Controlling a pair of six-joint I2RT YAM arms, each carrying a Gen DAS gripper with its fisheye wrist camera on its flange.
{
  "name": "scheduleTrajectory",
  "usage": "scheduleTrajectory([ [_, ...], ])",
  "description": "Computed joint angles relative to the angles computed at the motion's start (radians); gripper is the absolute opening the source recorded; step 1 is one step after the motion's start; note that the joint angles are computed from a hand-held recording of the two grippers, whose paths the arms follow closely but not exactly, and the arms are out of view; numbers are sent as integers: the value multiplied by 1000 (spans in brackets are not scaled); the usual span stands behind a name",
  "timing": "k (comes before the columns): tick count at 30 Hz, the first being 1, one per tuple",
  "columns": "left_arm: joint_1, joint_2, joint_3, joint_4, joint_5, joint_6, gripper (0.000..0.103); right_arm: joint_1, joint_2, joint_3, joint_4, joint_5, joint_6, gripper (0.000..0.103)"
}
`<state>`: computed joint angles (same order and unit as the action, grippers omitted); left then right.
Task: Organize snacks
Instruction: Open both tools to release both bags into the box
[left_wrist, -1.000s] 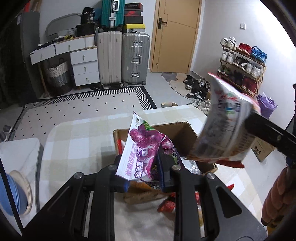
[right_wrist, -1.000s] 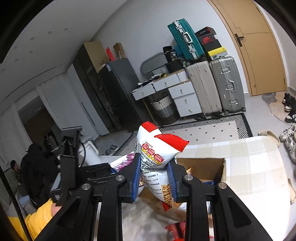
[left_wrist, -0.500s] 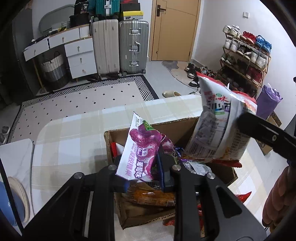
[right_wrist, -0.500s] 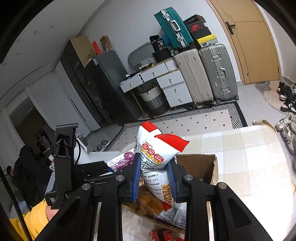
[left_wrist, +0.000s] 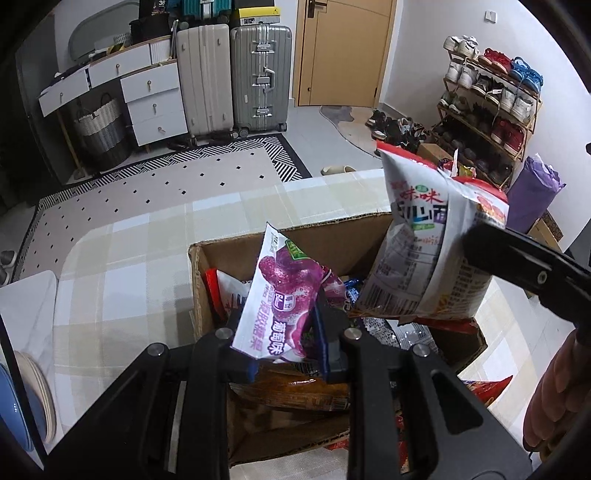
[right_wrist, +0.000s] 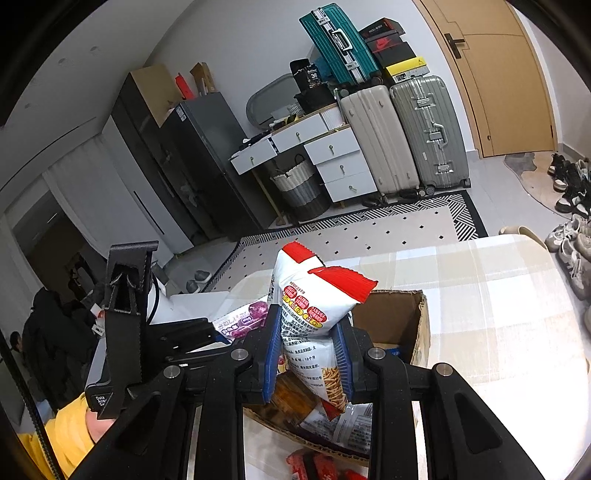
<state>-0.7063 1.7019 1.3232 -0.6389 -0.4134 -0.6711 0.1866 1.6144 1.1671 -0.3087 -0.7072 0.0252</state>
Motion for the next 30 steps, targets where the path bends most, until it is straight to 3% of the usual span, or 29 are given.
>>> scheduleTrajectory([
  [10, 9, -19, -58, 37, 12, -3, 26, -2, -6, -16, -6, 22, -8, 27],
  [14, -7, -38, -67, 31, -23, -12, 47, -2, -14, -22, -2, 29, -7, 27],
  [17, -23, -56, -66, 15, -49, -20, 57, 1, -14, -20, -6, 36, -14, 27],
  [30, -75, -152, -97, -66, -93, -86, 59, 24, -27, -16, -35, 68, -19, 27],
])
